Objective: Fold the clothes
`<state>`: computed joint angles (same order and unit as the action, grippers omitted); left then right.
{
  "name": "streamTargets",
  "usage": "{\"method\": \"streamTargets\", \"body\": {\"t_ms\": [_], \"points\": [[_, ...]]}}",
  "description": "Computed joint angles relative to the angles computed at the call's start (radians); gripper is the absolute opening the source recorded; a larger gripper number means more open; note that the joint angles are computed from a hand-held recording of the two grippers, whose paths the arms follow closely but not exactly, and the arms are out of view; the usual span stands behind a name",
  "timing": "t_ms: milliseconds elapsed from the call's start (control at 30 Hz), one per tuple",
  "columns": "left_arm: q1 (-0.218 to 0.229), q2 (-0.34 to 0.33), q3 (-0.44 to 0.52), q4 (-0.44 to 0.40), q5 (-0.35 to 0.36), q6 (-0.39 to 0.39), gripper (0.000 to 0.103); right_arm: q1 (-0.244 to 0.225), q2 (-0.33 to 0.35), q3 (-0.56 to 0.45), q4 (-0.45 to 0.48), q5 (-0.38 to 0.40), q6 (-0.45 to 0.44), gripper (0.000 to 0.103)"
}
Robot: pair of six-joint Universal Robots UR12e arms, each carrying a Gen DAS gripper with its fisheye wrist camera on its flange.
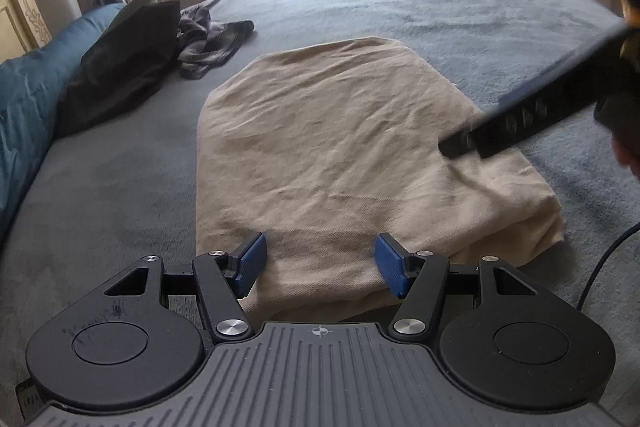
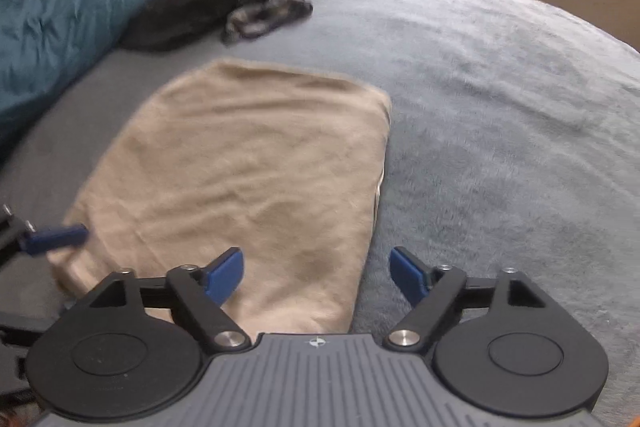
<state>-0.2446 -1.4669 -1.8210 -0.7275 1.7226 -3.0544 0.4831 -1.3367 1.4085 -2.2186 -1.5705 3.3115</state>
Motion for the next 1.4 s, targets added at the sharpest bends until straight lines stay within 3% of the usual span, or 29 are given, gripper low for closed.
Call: {"method": "streamTargets", "body": {"t_ms": [167,367,700,1133,1233,1400], "points": [[0.000,-0.003,0.010,-0.023,0.002,-0.013,0.060,0.013,0.008,-0.005,0.027,-0.039,-0.026,0.103],[-0.003,-0.004,0.015,-0.034,0.007,-0.014,0.060,0.005,0.008,-0.008,0.044,-0.019,-0.011,0.103],[-0.004,-0.004,0.018,-0.043,0.009,-0.020,0.061,0.019,0.021,-0.035,0.079,-0.058,-0.029,0.103],[0.014,0.006,0.000,-0.012,-0.029,-0.026,0.061,0.099,0.034,-0.022,-0.042,-0.292,-0.325,0.103],[0.041,0.028,-0.024,0.048,-0.085,-0.028,0.061,0.086,0.029,-0.021,-0.049,-0.255,-0.291,0.103],[0.092,0.042,-0.021,0.109,-0.100,-0.090,0.069,0.008,0.003,-0.009,-0.048,-0.045,-0.079,0.103]]}}
